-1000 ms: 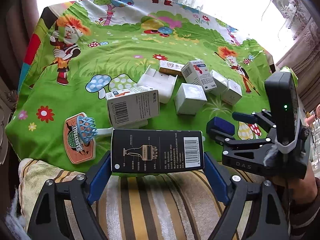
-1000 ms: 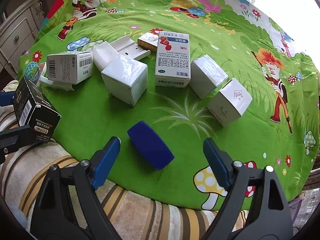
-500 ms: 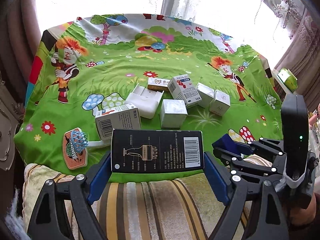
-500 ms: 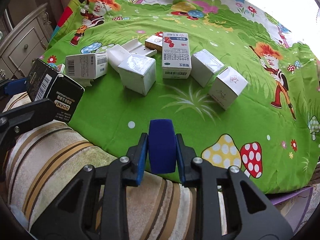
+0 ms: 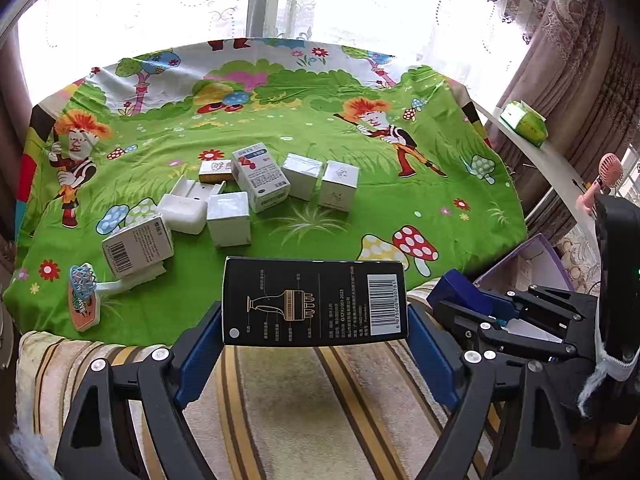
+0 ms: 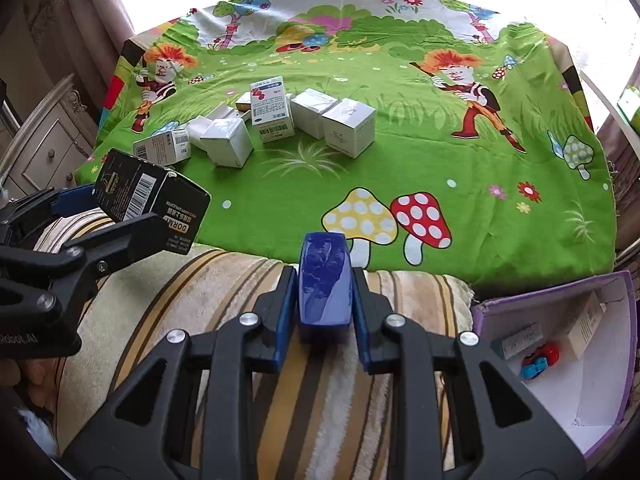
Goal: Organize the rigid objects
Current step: 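Grasp the black box with the left gripper while the right gripper grasps the blue block, then carry the black box and blue block into the storage box and release both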
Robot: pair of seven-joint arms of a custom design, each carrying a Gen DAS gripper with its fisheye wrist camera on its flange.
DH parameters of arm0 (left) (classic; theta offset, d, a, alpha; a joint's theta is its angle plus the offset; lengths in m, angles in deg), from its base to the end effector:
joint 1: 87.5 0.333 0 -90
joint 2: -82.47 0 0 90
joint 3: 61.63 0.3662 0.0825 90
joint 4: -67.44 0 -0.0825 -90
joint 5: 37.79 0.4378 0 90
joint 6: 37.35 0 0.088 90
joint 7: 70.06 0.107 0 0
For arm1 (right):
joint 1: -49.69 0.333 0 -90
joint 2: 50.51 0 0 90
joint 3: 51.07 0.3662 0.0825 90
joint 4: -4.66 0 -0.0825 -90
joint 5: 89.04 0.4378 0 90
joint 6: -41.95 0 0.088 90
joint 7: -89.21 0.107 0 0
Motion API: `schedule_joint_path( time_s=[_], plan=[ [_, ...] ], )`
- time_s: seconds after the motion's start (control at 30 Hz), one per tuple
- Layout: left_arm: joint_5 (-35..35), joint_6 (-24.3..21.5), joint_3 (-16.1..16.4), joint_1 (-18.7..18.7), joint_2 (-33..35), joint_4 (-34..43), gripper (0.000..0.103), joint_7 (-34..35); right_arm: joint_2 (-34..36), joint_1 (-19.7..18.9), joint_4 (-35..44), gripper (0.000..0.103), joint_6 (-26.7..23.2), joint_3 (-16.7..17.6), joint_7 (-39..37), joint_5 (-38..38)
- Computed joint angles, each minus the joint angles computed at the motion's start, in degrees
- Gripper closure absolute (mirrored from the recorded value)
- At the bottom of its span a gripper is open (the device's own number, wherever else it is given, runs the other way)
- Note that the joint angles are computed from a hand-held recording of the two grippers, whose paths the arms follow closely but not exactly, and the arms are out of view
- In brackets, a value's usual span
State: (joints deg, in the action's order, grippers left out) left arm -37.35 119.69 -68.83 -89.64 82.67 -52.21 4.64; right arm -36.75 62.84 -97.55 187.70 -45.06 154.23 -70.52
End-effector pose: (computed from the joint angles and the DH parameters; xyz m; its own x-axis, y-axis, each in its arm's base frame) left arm 0.6308 -0.1040 0.5205 0.0470 -0.9870 0.1535 -0.8009 -0.1290 -0.5847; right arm 0.6891 0.2285 0.5025 0.5351 -0.8401 -0.0892 -0.7343 -0.4103 -0.5408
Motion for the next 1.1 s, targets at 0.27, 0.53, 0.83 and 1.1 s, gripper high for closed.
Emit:
schedule_joint_path(
  time_s=[0.27,0.53,0.83,1.1],
  plan=[
    [-9.2,0.7,-2.2,-3.0,0.5,0.6,0.016,9.9,-6.2,-2.6,-8.1,0.072,3.3,-2.6,1.0,1.0],
    [-18.2,0.7,-4.1,-6.0,0.8,1.3,0.016,21.1,-10.3,-5.4,-13.9,0.072,4.5,-5.4,3.6,0.6],
    [-27.4,-0.2,-5.8,-8.6,2.2,3.2,0.016,32.9,-12.3,-9.1,-16.3,0.072,7.8,-8.5,12.3,-5.6],
    [-29.7,0.6,-7.0,-9.4,4.9,6.7,0.012,37.2,-12.5,-11.4,-16.0,0.072,9.0,-9.5,18.2,-10.3]
  ],
)
